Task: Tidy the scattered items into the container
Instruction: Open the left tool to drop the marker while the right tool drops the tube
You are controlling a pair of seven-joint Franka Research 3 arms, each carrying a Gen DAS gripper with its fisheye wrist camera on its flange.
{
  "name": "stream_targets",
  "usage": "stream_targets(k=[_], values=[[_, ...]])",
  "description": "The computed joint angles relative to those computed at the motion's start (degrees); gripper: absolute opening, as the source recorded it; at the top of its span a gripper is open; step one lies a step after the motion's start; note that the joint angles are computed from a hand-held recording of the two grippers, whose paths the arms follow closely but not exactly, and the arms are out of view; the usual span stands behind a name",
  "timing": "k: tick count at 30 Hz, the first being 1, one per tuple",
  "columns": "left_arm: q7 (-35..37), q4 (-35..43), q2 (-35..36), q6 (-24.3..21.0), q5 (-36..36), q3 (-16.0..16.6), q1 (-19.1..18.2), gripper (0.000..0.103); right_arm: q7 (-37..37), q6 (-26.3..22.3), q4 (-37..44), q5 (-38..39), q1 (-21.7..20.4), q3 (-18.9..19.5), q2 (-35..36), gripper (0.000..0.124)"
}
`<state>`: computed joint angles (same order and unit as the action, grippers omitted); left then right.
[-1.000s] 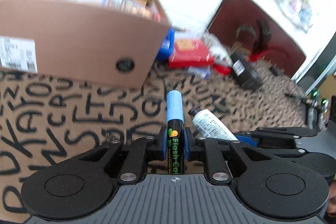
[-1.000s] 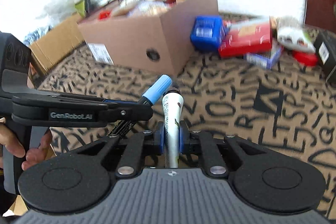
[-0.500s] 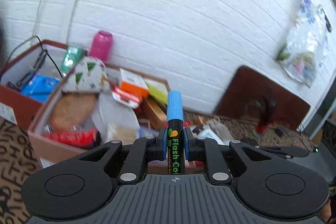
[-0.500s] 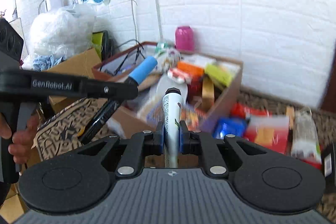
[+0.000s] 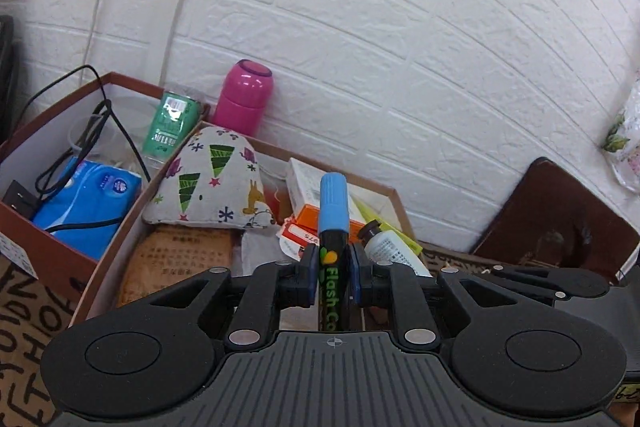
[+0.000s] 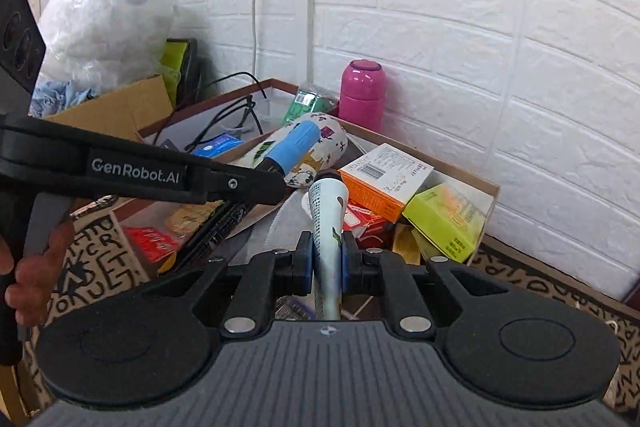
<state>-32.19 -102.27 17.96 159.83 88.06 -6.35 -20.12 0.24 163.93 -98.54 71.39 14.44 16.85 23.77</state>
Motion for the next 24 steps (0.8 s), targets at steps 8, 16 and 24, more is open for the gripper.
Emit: stream_targets(k=[8,16,24], values=[[1.9,-2.1,-0.7,-3.3,2.1,-0.6,-0.7,0.098,-5.1,4.9,0.1,5.2,-2.2,2.7,2.2,0.070],[9.0,-1.2,0.7,-2.9,-1.6,-1.3,-2.0,0.103,-9.7,3.5,-3.1,14.5,-0.6,0.2,-1.0,0.099],[3.5,-2.0,-0.9,-3.5,3.0,-1.8,-4.0,0.103,-17.2,-0.5,-8.2,24.3,1.3,-3.5,-6.8,0.102]])
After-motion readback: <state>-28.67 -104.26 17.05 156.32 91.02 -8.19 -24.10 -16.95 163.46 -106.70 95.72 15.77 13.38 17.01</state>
